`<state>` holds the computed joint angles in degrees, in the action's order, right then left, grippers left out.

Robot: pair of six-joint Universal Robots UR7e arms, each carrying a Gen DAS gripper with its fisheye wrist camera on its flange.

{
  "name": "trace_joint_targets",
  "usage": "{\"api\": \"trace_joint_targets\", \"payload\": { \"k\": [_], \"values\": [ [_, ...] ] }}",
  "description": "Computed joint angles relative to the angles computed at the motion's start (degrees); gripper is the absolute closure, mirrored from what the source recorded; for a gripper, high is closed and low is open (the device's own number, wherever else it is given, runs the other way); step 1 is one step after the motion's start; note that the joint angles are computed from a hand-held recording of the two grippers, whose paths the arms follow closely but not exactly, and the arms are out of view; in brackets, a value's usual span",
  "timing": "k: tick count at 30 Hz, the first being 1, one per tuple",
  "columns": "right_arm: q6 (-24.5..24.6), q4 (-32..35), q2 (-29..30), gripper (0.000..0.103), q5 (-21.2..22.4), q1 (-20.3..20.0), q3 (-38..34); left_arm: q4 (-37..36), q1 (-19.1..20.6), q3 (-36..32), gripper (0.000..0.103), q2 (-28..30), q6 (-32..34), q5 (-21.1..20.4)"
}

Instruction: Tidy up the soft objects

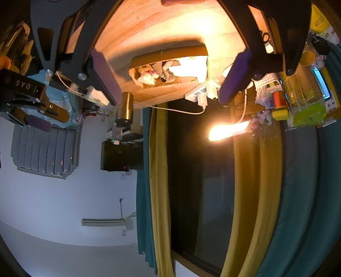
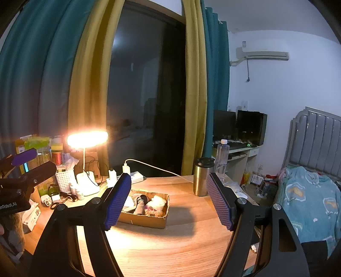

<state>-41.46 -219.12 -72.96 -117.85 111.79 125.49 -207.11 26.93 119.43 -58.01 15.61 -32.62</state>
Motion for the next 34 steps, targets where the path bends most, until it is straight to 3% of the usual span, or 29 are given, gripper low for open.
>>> {"api": "trace_joint_targets", "payload": {
  "k": [29,34],
  "values": [
    [-0.3,1.5,-0.3,0.027,0.5,-0.4,-0.3,0.3,0.1,0.2,0.009,-0.1,-0.4,-0.3],
    [-0.1,1.3,-0.1,0.027,0.5,-0.4,-0.3,0.9,0.7,0.1,0.009,0.0,0.0,-1.8]
  ]
}}
